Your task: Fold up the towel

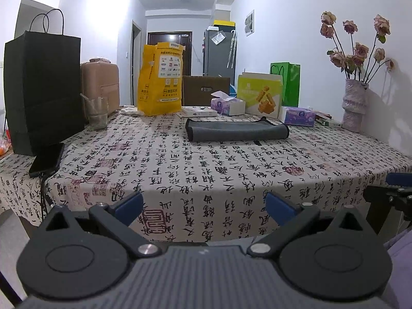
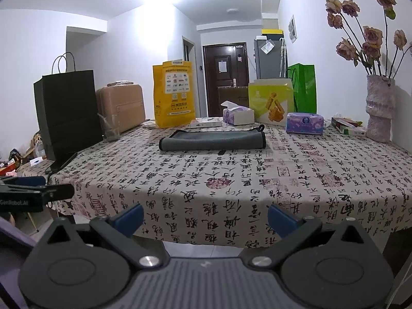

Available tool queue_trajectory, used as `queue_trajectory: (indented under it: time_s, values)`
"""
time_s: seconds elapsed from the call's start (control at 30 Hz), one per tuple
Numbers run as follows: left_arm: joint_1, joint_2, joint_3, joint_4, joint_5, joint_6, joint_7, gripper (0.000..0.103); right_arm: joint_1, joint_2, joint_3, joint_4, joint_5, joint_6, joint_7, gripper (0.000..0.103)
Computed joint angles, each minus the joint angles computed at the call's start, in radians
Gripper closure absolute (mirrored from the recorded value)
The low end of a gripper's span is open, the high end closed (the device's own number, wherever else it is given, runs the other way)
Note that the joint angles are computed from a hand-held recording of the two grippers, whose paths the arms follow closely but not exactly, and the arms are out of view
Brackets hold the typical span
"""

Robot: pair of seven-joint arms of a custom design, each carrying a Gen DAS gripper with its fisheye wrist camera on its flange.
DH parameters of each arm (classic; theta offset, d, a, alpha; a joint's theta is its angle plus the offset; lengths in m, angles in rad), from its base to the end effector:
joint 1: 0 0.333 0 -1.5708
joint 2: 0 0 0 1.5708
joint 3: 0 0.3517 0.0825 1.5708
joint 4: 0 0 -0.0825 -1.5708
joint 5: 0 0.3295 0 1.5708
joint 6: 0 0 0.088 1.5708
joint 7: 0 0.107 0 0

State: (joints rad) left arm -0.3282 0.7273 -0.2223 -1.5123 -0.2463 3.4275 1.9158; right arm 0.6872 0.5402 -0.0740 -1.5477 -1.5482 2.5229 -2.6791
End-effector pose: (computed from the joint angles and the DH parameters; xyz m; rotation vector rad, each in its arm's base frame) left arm 0.6667 -0.3095 0.4439 -1.1717 1.8834 -1.2874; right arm 0.5595 0.4191 0.4333 -1.3282 1.6392 -0.9622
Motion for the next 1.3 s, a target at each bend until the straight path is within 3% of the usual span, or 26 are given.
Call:
queue_trajectory:
  time_s: [1.3]
  values:
    - [0.012,0.006,-0.015,0.011,0.019,-0.005,0.002,0.000,-0.002,0.005,-0.005,0.005,0.002,0.014,-0.002,0.000]
